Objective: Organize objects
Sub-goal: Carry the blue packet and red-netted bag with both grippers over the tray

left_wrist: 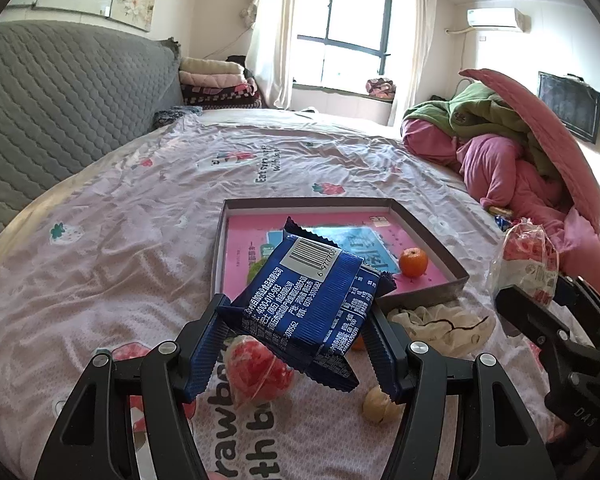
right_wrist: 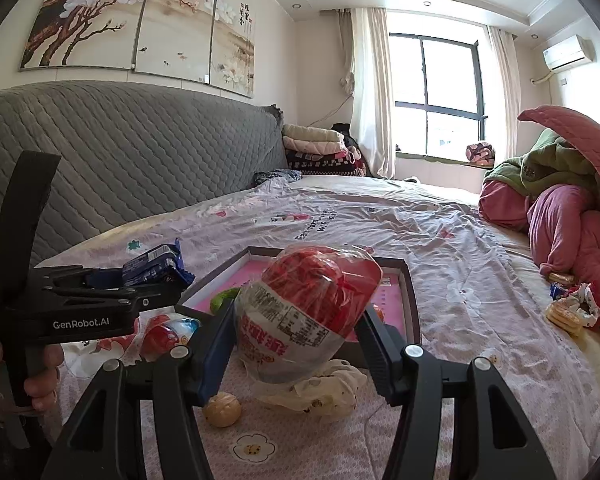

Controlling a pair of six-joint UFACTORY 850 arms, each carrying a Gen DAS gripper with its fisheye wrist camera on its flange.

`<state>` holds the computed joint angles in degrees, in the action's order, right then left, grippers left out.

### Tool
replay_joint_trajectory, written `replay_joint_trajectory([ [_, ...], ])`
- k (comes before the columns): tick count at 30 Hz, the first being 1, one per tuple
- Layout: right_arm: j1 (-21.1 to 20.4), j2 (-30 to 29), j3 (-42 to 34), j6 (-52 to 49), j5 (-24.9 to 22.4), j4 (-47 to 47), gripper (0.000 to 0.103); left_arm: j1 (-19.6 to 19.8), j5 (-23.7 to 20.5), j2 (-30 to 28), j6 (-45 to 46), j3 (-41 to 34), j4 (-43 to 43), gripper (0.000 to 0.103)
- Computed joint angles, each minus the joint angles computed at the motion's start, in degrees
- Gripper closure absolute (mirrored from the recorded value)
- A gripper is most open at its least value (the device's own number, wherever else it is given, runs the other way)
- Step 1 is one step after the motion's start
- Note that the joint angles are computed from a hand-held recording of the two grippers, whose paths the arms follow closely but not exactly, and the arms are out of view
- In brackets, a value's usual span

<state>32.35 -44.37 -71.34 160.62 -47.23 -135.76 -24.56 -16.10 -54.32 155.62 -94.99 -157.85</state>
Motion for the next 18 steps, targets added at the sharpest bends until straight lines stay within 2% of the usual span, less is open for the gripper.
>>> replay_joint_trajectory([
  [11,-1.2,-1.4,-2.4,-0.3,1.9,-1.2,0.044,-0.2,1.5,-2.2,-1.9,-4.1,3.1,0.036],
  [14,-1.7,-1.7,-2.8,-0.2,2.4,-1.5,0.044,-0.3,1.7,-2.7,0.5,-5.1,1.3,0.036],
  [18,-2.2,-2.0,-3.3,0.4,3.0,-2.2,0.044,-0.1,2.9,-3.8,-4.2,-7.5,5.6,0.036],
])
